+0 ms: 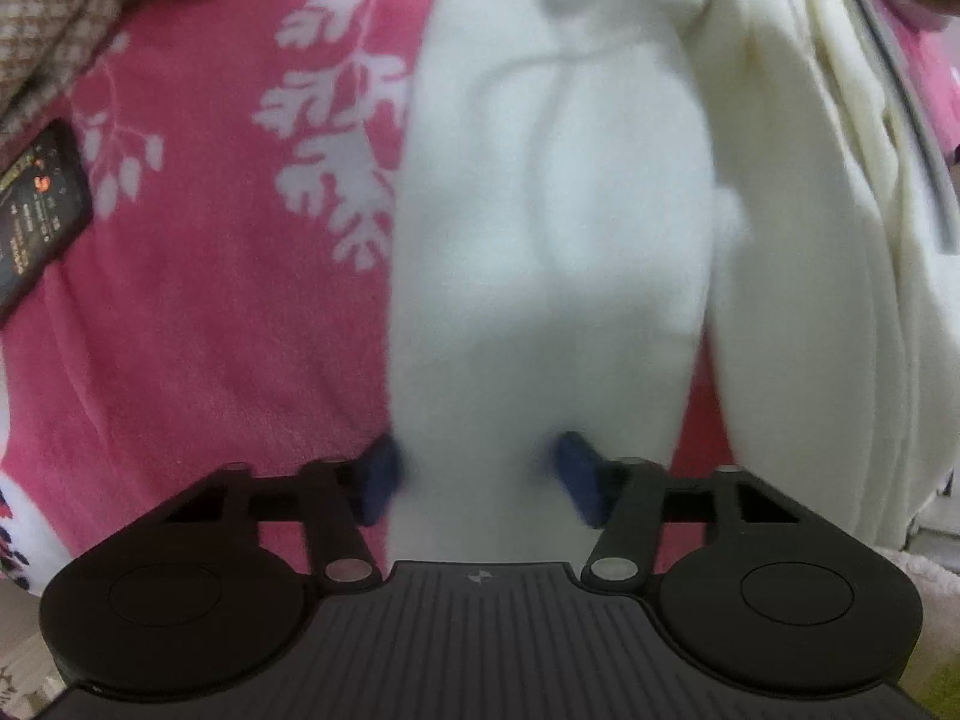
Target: Fold clothes
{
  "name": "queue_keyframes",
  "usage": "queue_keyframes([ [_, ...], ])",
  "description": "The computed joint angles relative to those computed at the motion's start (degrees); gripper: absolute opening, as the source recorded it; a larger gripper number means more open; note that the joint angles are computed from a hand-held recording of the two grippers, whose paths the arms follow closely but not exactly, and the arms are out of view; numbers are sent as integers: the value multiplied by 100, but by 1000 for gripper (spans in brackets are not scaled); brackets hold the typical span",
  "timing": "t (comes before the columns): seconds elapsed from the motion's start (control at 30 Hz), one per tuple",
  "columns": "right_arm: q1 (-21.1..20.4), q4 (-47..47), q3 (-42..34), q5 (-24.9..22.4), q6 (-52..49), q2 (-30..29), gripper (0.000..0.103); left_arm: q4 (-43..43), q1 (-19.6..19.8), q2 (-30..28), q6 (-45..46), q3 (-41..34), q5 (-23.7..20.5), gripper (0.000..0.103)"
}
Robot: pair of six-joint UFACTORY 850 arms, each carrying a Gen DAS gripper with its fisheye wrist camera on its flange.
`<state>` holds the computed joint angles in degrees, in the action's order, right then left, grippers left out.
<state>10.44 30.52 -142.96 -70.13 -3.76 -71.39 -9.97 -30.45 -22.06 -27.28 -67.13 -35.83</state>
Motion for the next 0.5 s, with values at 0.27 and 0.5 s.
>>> queue_keyframes([
  [0.27,362,-882,-98,139,700,-91,66,311,-154,399,-284,281,590,12],
  [0.5,540,-1449,1187,1087,381,613,48,189,-178,1089,695,525,1549,10],
])
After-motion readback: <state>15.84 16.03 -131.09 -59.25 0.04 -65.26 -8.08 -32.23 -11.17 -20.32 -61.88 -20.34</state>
